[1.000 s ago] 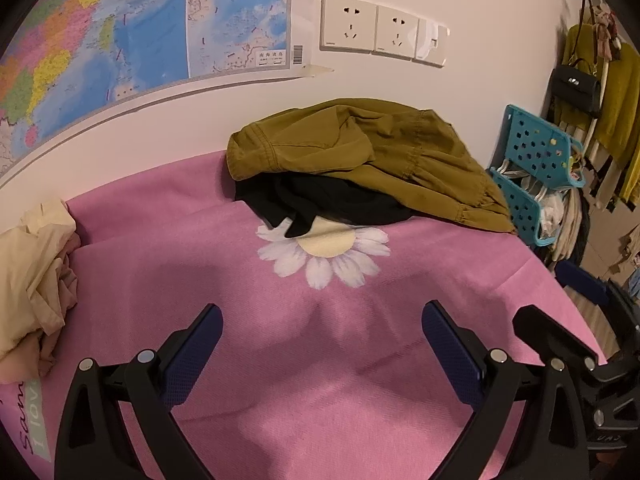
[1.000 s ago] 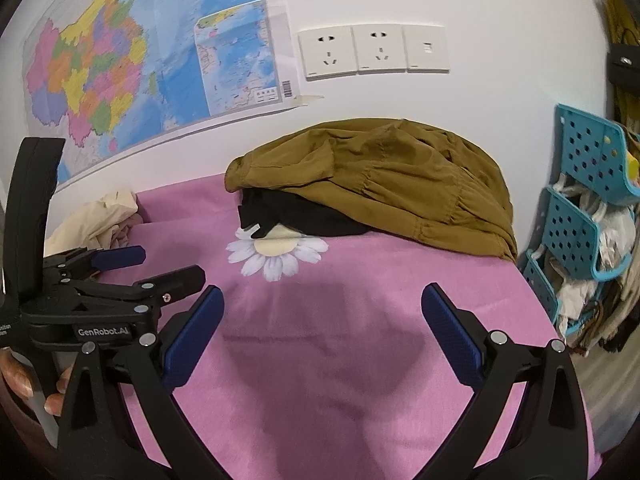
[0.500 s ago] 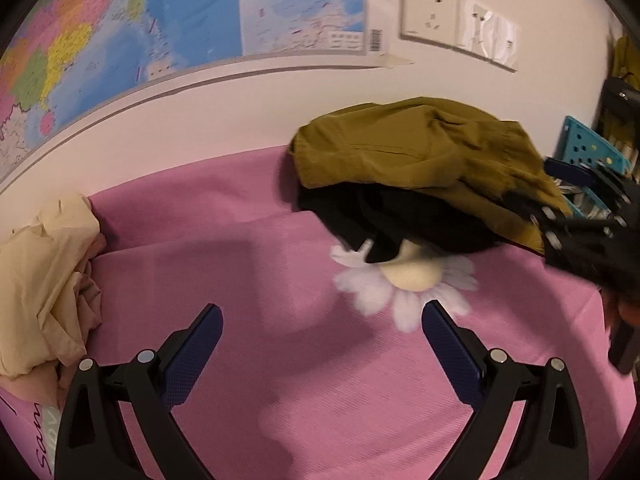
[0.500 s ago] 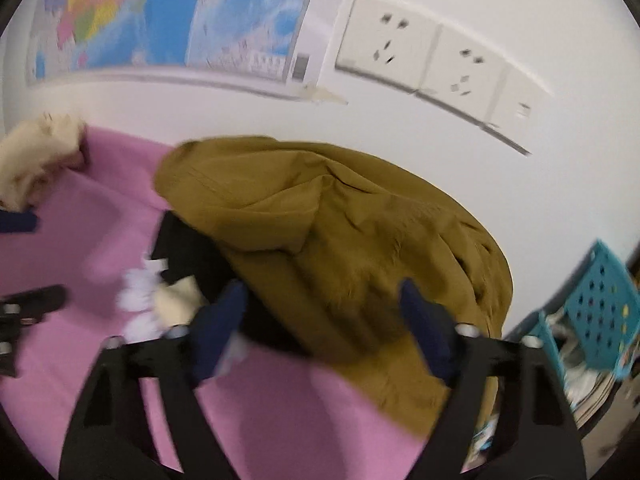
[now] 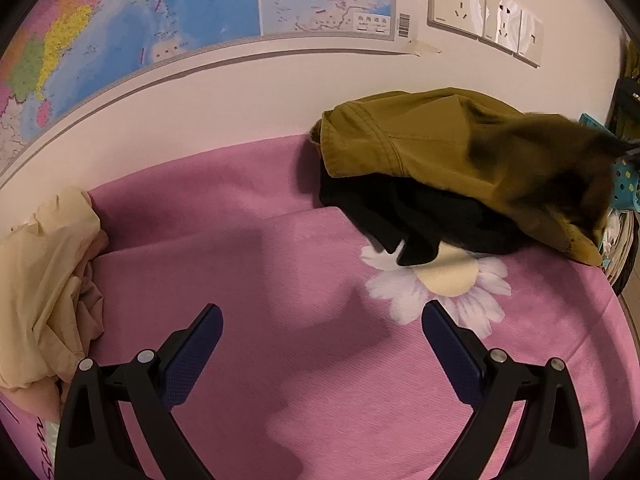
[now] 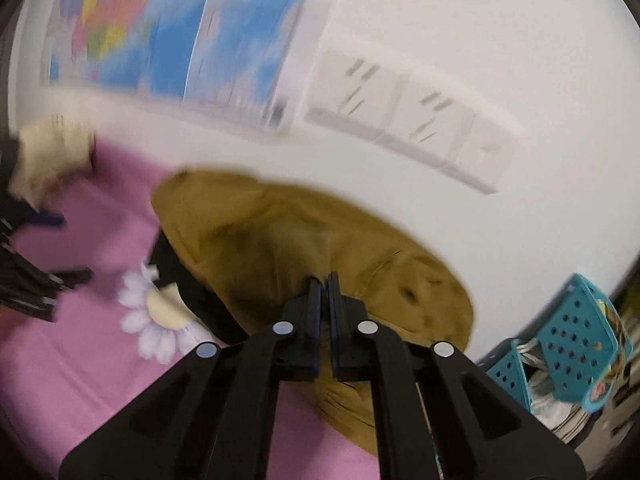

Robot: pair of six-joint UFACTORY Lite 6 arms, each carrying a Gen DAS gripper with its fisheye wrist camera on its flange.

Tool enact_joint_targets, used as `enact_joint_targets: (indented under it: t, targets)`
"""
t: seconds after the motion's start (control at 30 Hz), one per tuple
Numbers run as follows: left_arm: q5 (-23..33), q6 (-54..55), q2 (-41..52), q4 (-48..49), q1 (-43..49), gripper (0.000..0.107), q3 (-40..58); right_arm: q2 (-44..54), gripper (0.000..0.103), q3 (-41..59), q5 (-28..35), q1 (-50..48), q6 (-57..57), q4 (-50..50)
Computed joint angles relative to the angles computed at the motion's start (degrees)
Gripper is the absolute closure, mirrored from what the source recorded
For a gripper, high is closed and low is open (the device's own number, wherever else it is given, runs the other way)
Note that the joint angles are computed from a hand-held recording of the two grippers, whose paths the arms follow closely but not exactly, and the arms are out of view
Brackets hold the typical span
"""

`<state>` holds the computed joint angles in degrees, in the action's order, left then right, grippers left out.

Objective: Fold large clothes
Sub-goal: 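Reach the right gripper to the olive jacket and grasp its fabric, then lift the jacket with the right gripper while the left gripper grasps another edge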

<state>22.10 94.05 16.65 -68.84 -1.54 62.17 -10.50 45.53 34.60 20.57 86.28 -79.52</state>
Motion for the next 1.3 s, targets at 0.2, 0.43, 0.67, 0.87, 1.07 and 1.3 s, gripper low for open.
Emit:
enact_joint_targets:
  t: [0.2,0.43,0.67,0.87,1.07,1.3]
  targets:
    - [-0.5,-0.5,2.3,0.3,0.0,0.011,1.6,1.1,0.019,-1.5,3.4,1.1,-5.1,1.0]
    - [-1.2,-0.9,4.0,0.8,0.1,0.011,2.9,32.2,0.020,14.6,18.8,8.0,-9.6,-11.6]
    - [-3.1,-1.6,6.4,1.5,-0.5,0.011,5.0,34.8,0.097,23.0,11.0,1.5,-19.3,-8.0]
    - [-2.6,5.8,8.8,-5.0,-0.8,0.011,9.4,8.1,0.098,17.1,0.3,-7.9,-15.9,1.3]
    - [8.1,17.0,9.2,-13.9,-1.8,0.011,14.2,-9.4,0.098,21.0,-3.0,-15.0,-32.4,19.3]
    - [18.2,39.9,4.7,-28.1,-6.8,0.011,4.9,-14.8,0.098,26.8,-0.3,-17.8,-43.8,32.5]
